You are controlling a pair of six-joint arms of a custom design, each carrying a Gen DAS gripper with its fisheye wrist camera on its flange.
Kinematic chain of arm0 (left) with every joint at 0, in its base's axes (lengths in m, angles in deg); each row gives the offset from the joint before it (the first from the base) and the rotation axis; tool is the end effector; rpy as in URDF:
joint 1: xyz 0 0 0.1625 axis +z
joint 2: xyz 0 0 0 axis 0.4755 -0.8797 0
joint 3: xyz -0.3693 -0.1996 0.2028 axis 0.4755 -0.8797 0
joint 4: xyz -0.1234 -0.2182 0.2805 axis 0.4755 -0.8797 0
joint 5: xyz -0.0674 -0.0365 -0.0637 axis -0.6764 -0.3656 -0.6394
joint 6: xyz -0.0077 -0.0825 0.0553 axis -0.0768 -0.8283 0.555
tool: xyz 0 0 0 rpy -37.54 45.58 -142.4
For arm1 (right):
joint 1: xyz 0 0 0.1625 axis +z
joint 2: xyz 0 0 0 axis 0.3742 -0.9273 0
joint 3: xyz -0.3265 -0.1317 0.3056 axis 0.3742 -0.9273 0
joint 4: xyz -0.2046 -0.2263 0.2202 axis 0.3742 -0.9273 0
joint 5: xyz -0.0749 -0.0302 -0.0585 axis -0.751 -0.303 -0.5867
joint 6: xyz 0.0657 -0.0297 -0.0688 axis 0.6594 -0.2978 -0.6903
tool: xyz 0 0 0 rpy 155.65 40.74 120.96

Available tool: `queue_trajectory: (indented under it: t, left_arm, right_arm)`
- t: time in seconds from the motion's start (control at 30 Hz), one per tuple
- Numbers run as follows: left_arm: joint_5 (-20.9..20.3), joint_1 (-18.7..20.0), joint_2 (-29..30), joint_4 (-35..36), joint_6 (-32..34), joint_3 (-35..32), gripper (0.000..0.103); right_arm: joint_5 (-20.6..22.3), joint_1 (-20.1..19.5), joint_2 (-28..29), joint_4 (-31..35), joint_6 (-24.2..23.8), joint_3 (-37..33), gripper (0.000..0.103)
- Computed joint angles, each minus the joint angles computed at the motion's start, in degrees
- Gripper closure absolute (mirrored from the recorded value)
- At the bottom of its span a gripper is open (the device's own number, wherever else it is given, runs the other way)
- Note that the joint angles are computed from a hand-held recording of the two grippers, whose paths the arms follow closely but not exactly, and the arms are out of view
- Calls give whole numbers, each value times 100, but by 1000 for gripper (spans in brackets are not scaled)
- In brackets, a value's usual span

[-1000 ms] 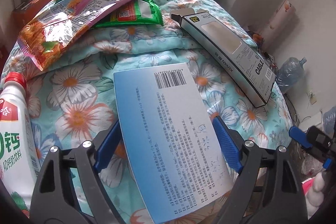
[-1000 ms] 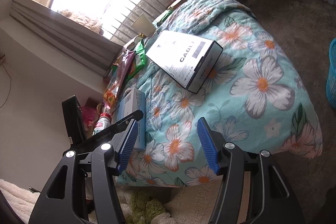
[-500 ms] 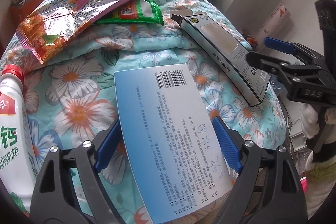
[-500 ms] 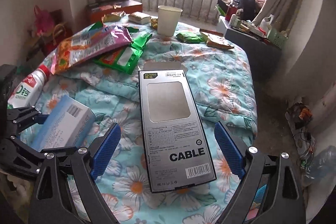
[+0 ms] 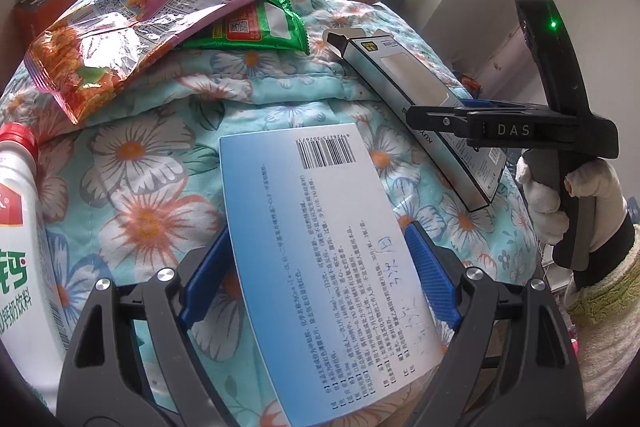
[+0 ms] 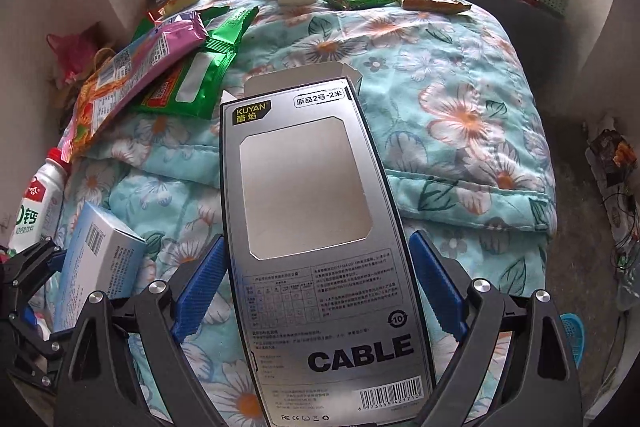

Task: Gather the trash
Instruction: 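Grasp the black CABLE box with the right tool, then carry both boxes over the wastebasket and open both tools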

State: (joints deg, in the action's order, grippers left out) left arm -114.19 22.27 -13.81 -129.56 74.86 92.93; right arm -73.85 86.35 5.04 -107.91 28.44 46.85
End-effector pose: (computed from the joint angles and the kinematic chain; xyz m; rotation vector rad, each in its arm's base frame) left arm -0.3687 -0.7191 0.2319 0.7558 2.7215 -0.4563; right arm 0.3266 -0.7758 0.3210 0.2237 -2.4025 0.5682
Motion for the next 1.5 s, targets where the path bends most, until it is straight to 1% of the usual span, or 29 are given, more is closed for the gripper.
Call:
queue_trajectory:
  t: [0.13,0.23,0.33,0.43,0.5,0.6,0.67,0.87,1.0,1.13,1.23,1.3,1.37,1.5]
  left_arm:
    - [77,-21,-36,-121,61,98,22]
    - [87,-33,-73,-153,57,151,22]
    - [105,-48,-106,-199,46,191,22]
    - [88,-81,-151,-251,58,254,22]
    - [73,-110,-188,-297,85,310,22]
    - [40,-160,-254,-378,149,406,22]
    - [19,-188,-276,-411,187,426,22]
    - [-13,-302,-330,-569,372,459,22]
    - [-120,-404,-282,-597,550,340,23]
    - [-308,-546,-98,-556,794,53,23]
    - [-561,-659,144,-430,914,-307,23]
    - [-792,-739,376,-244,991,-653,23]
    - [-1088,-814,673,89,1021,-1116,23]
    - [-1816,-971,1601,1338,1115,-2642,23]
  right_arm:
    - [-202,87,-125,-107,238,275,16]
    - [-181,135,-337,-353,456,632,17]
    - [-44,174,-633,-777,738,1139,17]
    - [99,194,-946,-1184,1147,1703,17]
    - [303,181,-1172,-1523,1452,2127,17]
    - [735,137,-1510,-2210,1841,2805,17]
    - [915,127,-1689,-2683,2056,3224,17]
    - [1223,174,-2123,-4288,2483,4382,17]
    - [1209,229,-2391,-5306,2613,5011,17]
    - [913,303,-2715,-6136,2609,5540,17]
    - [501,377,-2993,-6674,2598,5915,17]
    - [130,428,-3172,-7044,2610,6163,17]
    - [-194,442,-3354,-7423,2670,6425,17]
    - [-902,416,-3650,-7888,2954,6861,17]
